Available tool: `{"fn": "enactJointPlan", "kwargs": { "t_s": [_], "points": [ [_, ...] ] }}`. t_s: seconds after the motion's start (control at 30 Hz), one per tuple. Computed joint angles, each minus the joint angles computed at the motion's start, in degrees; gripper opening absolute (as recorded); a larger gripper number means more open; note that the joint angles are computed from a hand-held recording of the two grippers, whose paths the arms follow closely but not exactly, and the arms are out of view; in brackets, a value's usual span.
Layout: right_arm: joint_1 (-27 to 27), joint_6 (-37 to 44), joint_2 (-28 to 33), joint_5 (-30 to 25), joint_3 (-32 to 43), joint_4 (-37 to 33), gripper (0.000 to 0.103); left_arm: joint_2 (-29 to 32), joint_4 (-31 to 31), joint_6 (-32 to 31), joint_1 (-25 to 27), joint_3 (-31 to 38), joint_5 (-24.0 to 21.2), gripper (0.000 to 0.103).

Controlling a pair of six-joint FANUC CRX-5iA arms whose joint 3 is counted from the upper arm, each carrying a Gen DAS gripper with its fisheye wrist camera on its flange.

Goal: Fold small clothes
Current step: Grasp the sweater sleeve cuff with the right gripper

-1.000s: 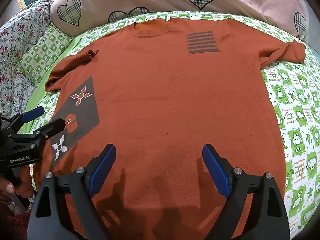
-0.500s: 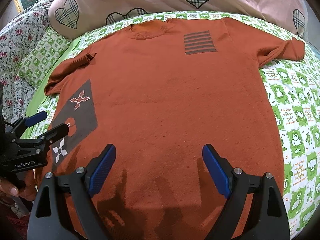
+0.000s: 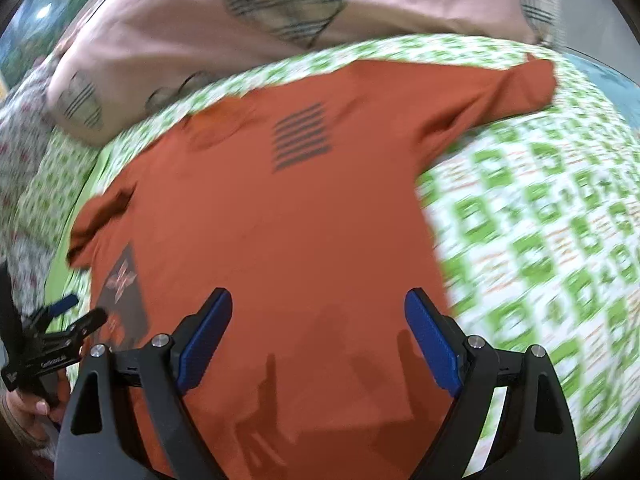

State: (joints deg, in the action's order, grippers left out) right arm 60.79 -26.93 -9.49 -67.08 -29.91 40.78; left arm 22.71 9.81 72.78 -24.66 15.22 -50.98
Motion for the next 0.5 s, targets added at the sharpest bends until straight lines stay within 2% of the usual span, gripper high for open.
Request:
{"fn": "enactJointPlan", "kwargs": {
  "t_s": [0.13,0.3,0.5],
  "points": [
    [-2.39,-0.71,-4.78,-4.6,-2.55,-0.92,0.088,3.1,-1.59,3.43,-0.61,5.15,-0.99,0.101],
    [-7.97,-0.1,-10.63,-6.75,-6.13,-0.06,0.088,7.71,-3.83,7.5,-1.51,12.89,-2.78,0.101],
    [-20.38,3.34,-15.77,-4.53,-9.13,0.65,0.088,13.15,-5.57,11.08,-2.42,21.72,-7.3,0.101]
  ]
}}
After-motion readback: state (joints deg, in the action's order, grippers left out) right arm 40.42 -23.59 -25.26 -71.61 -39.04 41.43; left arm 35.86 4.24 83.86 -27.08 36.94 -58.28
